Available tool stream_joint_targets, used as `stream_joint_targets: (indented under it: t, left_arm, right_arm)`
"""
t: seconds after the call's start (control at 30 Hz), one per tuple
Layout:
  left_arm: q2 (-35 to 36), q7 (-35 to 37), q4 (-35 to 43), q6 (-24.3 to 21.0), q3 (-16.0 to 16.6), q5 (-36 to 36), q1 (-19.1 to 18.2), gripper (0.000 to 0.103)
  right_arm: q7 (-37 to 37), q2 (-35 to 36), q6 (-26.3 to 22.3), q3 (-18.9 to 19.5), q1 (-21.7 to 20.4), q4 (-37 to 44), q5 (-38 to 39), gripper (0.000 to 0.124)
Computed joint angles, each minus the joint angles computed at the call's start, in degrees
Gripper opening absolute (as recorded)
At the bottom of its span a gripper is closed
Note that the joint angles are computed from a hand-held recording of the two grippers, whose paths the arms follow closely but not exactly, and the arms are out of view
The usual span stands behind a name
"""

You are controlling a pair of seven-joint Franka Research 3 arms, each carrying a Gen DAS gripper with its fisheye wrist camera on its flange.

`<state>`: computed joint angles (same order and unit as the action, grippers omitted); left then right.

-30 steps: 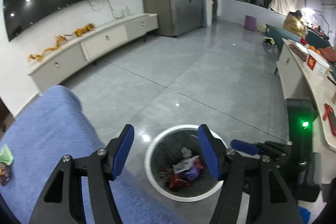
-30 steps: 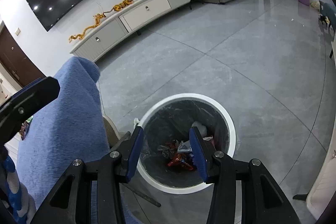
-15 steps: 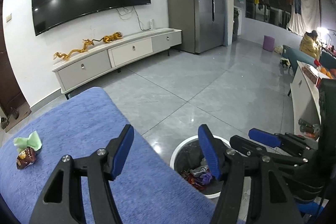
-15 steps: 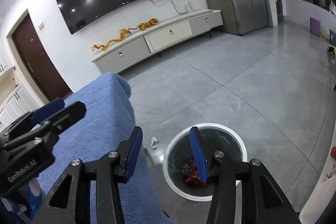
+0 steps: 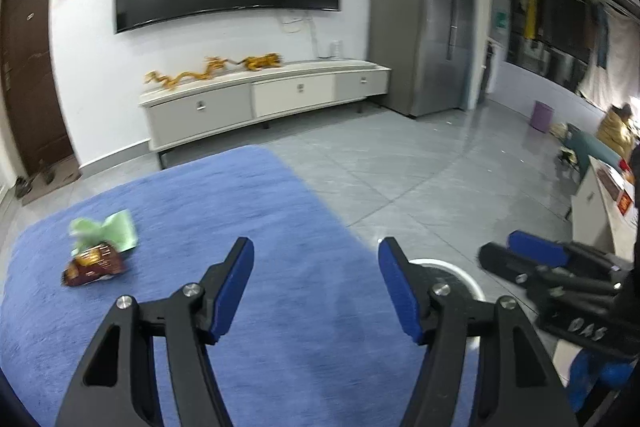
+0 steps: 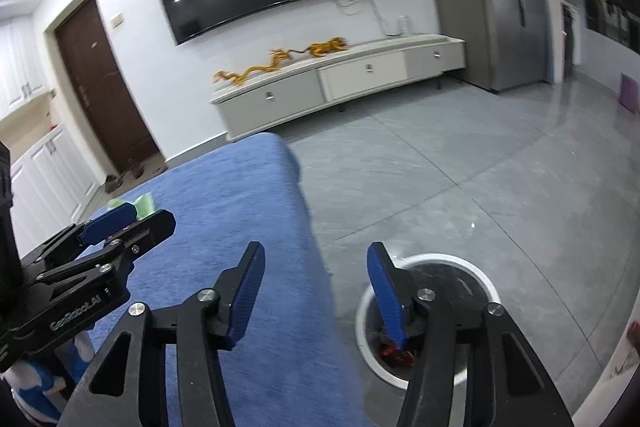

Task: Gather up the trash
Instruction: 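Move both open tools back to the brown chip bag and green paper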

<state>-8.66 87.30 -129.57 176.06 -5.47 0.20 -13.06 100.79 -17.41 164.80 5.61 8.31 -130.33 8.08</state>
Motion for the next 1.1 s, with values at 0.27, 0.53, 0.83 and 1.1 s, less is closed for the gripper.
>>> stream_joint_targets:
  t: [0.27,0.53,0.83,1.1]
  left_arm:
    - [-0.36,7.25,-2.41,1.58,9.08,-6.65,2.2,0.069]
    - [4.29,34.88,2.08,-1.53,19.32,-30.06,-1.78,0.076]
    - [12.76,51.73,12.78,-14.54,16.85,-44.2,5.07,0.078]
    - [17.04,54.89,20.16,-29.31,12.06,-51.01,14.08,0.078]
  right_arm:
    - [-5.81,9.94,-1.51,0.37,6.13,10.47,2.33,0.055]
    - [-13.51,21.56,-4.23,0.83,10.88,23.64,7.86,0.063]
    - [-19.62,35.6,-10.26,2.44,12.42,41.84,11.61,0.079]
    - [-24.03,50.18,-18.68,3.31,14.46,62.57,10.65,0.084]
